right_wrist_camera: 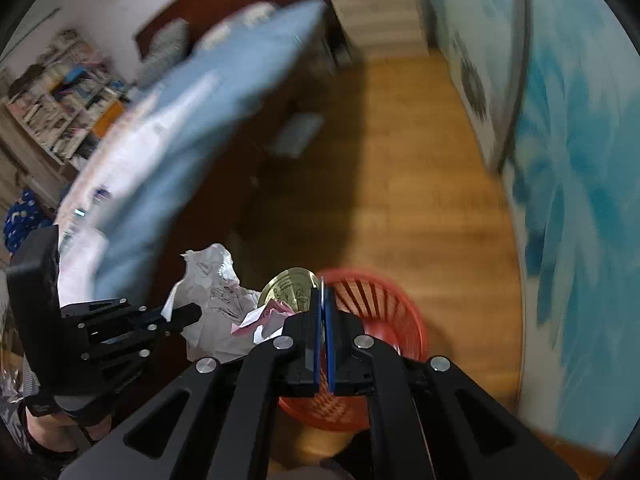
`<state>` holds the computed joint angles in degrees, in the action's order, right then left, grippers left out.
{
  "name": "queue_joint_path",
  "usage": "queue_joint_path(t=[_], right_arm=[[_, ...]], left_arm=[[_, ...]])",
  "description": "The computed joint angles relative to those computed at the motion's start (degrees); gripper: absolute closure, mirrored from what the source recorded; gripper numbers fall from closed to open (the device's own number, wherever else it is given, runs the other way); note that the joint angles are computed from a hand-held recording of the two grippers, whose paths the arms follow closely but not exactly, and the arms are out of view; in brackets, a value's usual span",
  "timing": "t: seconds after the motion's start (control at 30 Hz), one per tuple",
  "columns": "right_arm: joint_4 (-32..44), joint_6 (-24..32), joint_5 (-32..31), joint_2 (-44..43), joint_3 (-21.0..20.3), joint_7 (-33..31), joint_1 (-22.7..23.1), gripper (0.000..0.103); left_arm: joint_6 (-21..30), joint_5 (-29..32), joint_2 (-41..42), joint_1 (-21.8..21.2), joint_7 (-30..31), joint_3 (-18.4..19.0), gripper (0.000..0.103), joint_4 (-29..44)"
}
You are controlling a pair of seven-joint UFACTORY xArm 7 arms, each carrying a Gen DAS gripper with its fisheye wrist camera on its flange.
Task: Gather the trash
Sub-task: 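Carry both held pieces to the red wastebasket and release them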
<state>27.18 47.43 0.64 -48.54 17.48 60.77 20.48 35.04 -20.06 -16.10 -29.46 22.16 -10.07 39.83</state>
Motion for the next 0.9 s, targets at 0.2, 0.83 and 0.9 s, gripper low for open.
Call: queue_joint_path(t=[0.2, 0.83, 0.9], right_arm=[[-12.6, -10.1, 5.9, 4.8, -3.4, -0.6, 4.3, 0.1], [-3.8, -9.0, -0.1, 20.3, -1.8, 1.2, 2.1, 0.081], [-3.4, -6.5, -1.7, 18.4, -1.1, 2.7, 1.5, 0.044]], left_arm=[[-4.9, 8.7, 9.9, -0.2, -6.7, -4.4, 0.099, -0.6], [-7.8, 20.9, 11.4, -0.8, -16.9, -5.4, 0.015, -1.5], [-7.8, 19.3, 9.9, -0.8, -16.4, -4.8, 0.015, -1.9]])
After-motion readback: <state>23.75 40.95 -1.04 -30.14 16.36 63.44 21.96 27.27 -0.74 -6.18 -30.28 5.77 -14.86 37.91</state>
